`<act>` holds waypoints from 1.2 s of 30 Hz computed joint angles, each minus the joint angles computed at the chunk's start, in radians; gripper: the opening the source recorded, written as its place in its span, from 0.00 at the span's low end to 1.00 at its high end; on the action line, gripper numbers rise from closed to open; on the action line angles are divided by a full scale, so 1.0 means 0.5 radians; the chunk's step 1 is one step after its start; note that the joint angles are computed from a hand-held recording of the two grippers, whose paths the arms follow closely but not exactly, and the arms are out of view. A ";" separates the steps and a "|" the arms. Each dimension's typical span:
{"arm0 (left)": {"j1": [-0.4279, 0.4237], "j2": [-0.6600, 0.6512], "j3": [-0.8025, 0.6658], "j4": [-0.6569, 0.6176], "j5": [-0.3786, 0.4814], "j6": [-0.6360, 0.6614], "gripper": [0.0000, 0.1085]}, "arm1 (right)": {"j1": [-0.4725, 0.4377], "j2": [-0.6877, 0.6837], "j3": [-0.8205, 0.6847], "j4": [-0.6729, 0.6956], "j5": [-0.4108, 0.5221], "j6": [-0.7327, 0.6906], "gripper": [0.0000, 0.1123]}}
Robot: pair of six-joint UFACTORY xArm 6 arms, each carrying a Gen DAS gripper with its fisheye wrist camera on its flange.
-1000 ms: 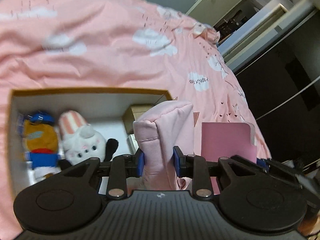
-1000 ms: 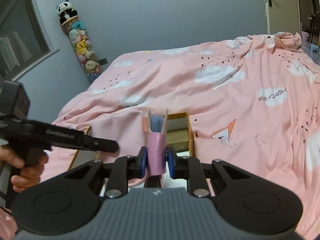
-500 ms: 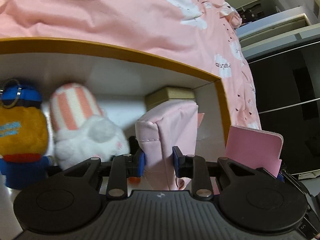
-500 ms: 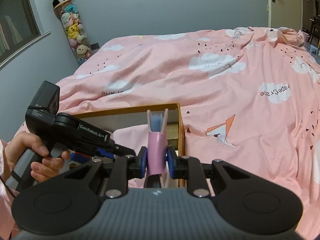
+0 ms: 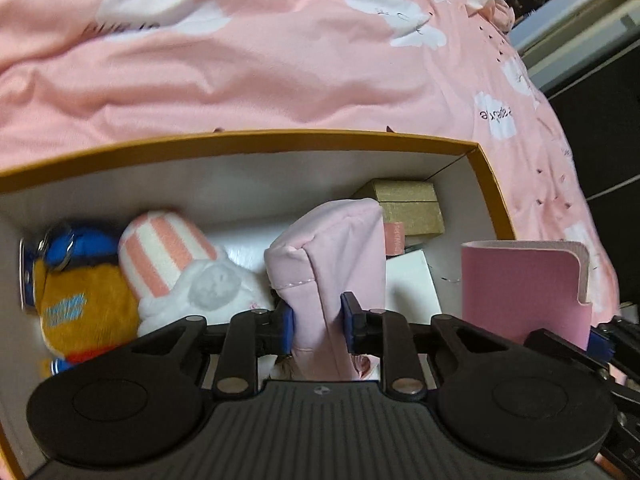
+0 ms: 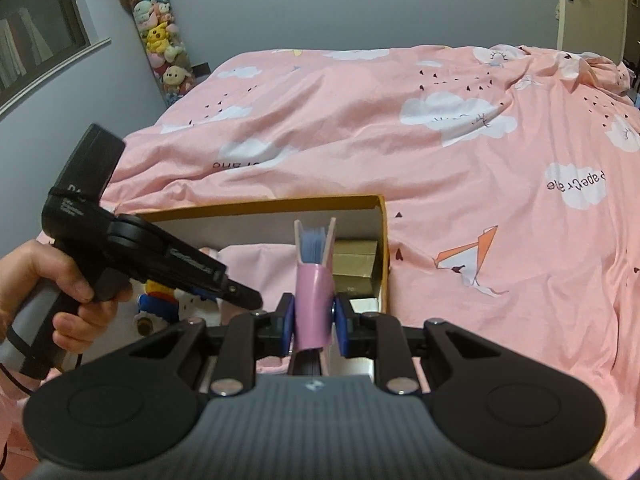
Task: Organize objects
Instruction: 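Lower the pink pouch into the orange box while the right gripper carries the card holder, then open and withdraw the left gripper while the right gripper lowers the card holder toward the box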
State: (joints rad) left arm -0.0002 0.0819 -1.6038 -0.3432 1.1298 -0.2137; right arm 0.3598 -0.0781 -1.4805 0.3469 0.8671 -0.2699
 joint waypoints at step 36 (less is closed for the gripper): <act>-0.406 -0.440 0.516 1.080 -0.423 0.852 0.63 | 0.073 0.217 -0.227 0.051 0.141 0.033 0.20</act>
